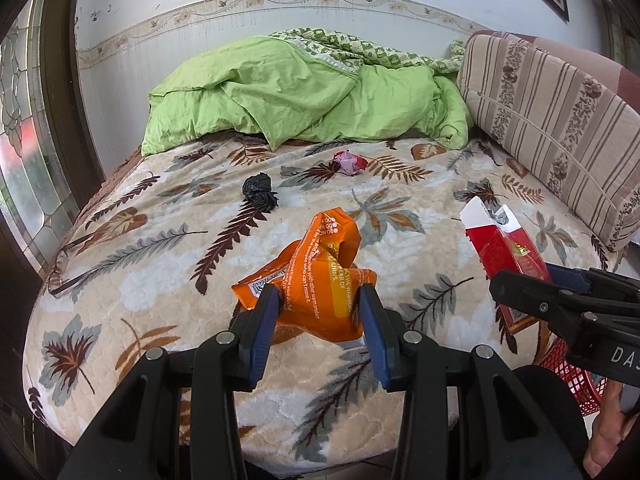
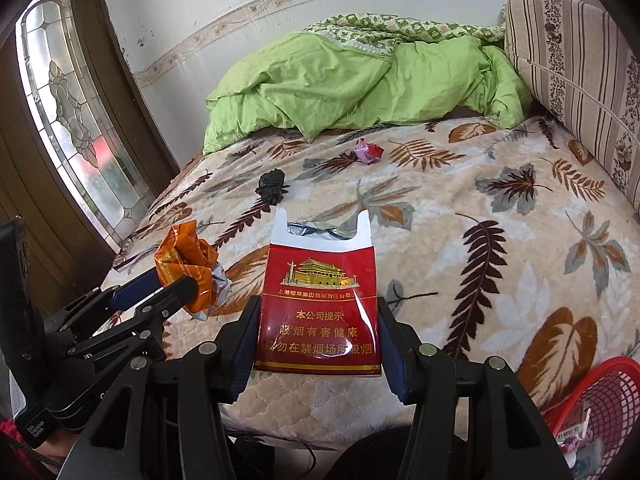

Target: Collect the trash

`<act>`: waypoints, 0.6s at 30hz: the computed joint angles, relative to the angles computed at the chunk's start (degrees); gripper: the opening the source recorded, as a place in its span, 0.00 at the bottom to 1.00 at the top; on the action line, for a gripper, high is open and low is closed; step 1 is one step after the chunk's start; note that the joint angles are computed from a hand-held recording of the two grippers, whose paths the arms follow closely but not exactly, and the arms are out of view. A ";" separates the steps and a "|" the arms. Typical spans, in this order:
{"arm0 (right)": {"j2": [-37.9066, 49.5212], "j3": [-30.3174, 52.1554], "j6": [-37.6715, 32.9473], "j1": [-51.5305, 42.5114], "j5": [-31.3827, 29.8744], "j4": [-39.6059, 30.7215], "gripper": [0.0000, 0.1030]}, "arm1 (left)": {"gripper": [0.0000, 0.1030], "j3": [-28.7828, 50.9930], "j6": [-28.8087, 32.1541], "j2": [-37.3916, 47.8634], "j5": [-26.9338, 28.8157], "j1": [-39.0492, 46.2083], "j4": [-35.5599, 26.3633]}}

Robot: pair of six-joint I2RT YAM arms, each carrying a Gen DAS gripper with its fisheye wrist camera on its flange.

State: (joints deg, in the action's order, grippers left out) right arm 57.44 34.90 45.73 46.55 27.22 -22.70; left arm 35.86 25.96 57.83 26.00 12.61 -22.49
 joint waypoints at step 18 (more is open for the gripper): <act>0.38 0.38 1.97 1.95 0.91 -0.82 0.56 | 0.39 0.12 0.42 0.36 0.46 0.60 -0.05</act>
State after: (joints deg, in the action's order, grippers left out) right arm 57.81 35.28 47.70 48.49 28.13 -23.52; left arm 35.98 26.38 58.19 26.46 13.21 -22.53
